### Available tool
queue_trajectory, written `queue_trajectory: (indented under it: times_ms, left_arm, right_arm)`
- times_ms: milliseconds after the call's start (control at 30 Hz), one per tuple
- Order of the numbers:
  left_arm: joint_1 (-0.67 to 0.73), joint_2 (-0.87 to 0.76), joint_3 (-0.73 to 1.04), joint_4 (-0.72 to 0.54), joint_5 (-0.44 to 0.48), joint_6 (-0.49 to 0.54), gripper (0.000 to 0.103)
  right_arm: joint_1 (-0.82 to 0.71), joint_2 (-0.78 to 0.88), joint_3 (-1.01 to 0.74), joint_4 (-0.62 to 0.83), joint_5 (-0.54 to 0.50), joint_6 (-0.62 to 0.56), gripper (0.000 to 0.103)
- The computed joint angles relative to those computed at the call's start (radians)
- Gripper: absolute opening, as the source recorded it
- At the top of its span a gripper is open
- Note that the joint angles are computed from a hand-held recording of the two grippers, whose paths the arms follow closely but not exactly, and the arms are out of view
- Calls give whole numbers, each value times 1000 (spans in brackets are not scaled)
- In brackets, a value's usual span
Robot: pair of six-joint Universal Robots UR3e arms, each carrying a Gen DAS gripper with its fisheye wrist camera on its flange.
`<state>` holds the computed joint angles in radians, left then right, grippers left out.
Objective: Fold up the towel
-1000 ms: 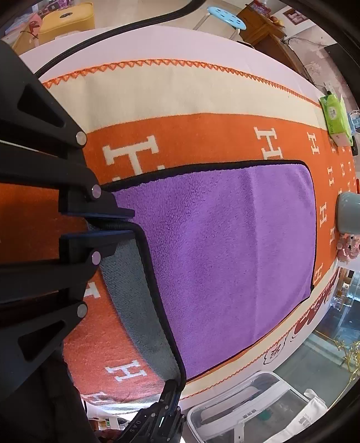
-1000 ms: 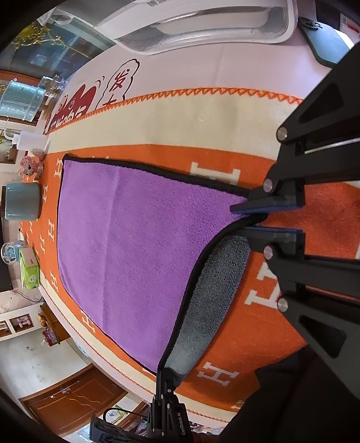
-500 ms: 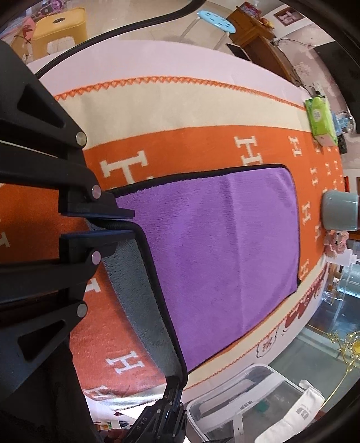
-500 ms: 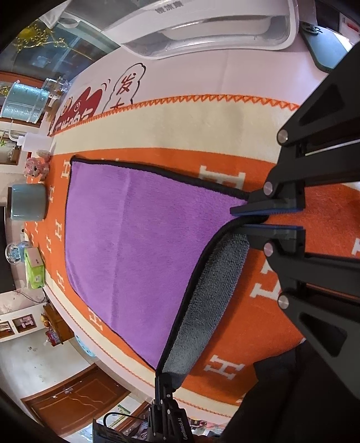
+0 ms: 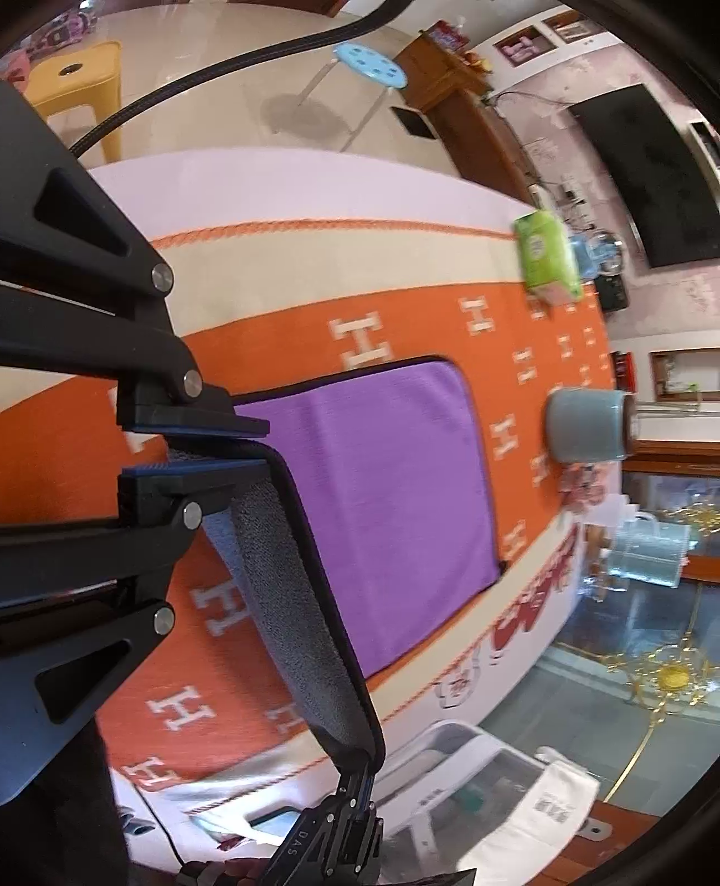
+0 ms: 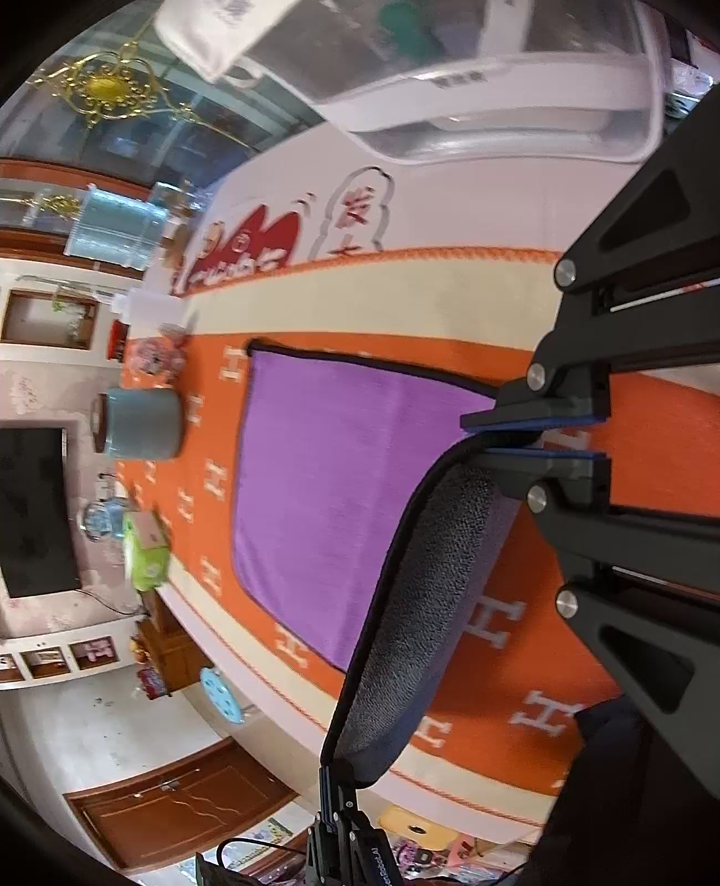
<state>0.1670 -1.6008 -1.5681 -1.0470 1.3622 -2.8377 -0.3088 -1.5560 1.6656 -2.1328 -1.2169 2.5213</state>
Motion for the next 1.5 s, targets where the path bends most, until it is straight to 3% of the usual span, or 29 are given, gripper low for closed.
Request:
queue_trajectory:
  times_ms: [433,733,1100,1333,1433,1500]
  left_arm:
    - [-31,-244,274,115,51,-99,5]
    - [-61,-526,565,171,104,-178,5]
    - [-89,-923,1052,23,177,-229,5]
    - [-83,-1018,1139,3,170,-270,8]
    - [-80,-1052,1184,-20,167,-282,10]
    - [-77,-1080,1235,-57,169,-291,19]
  right_arm:
    - [80,246,-270,-160,-14,136,5]
    - [145,503,-514,-277,-79,231,5]
    - [195,849,-912,-235,-131,259,5]
    - [213,975,-1034,-239,-163,266,5]
    - [216,1002,-1063,-229,-177,278,10]
    - [221,1027,-1106,-202,-202,288,20]
